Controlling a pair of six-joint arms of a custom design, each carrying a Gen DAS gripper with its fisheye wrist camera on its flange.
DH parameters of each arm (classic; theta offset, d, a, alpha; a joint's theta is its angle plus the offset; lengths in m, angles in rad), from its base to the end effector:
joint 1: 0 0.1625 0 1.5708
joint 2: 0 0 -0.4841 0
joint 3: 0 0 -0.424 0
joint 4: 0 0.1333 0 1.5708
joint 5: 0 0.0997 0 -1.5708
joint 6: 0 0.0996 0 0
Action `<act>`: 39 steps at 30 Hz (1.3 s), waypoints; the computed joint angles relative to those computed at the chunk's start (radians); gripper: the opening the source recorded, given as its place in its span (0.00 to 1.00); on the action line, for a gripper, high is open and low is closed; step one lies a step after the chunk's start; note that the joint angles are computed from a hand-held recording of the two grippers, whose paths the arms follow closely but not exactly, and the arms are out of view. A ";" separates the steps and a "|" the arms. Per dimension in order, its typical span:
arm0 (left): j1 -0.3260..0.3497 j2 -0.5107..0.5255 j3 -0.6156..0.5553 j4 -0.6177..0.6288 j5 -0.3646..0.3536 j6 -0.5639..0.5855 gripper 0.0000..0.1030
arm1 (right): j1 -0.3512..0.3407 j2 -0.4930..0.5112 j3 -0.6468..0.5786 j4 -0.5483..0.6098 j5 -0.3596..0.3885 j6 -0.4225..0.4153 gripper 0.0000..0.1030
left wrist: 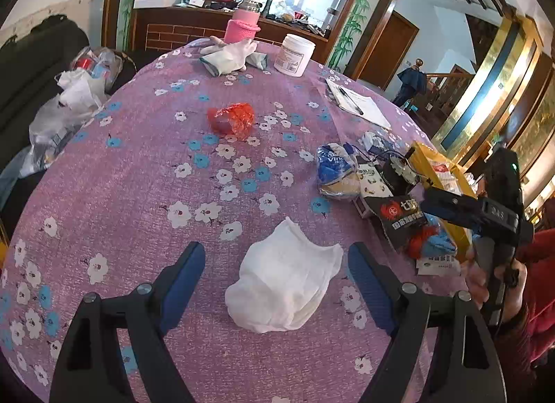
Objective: Organize soft objects
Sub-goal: 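Grasp the white plastic bag with left gripper while right grasps black-labelled pack, then carry the white bag and black pack into the yellow tray and release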
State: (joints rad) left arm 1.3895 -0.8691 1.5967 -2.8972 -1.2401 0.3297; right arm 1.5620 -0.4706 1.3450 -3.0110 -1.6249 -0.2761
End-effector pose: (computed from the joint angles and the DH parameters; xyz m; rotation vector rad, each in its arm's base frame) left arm 0.0251 -0.7819 0.2286 0.5408 2.6137 -0.7876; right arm 0.1205 -0.8420 0.0262 0.3634 -2.8735 0.8223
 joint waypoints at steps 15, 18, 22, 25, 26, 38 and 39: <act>0.022 -0.006 -0.021 0.053 0.013 0.023 0.82 | 0.103 -0.020 0.093 0.064 -0.055 -0.434 0.91; 0.019 -0.009 -0.009 0.054 0.021 0.050 0.82 | 0.107 0.032 -0.009 0.144 -0.096 -0.448 0.91; 0.012 -0.016 0.012 0.058 0.038 0.108 0.82 | 0.100 0.106 -0.164 0.319 -0.105 -0.404 0.91; 0.007 -0.014 0.018 0.057 0.053 0.153 0.85 | 0.089 0.144 -0.217 0.332 -0.096 -0.351 0.82; 0.004 -0.010 0.015 0.067 0.061 0.165 0.87 | 0.084 0.145 -0.216 0.341 -0.080 -0.333 0.58; -0.039 0.096 -0.040 0.051 0.250 0.263 0.50 | 0.077 0.030 0.056 -0.071 0.015 -0.321 0.44; -0.042 0.103 -0.048 0.076 0.265 0.249 0.21 | 0.075 0.030 0.056 -0.078 0.017 -0.320 0.44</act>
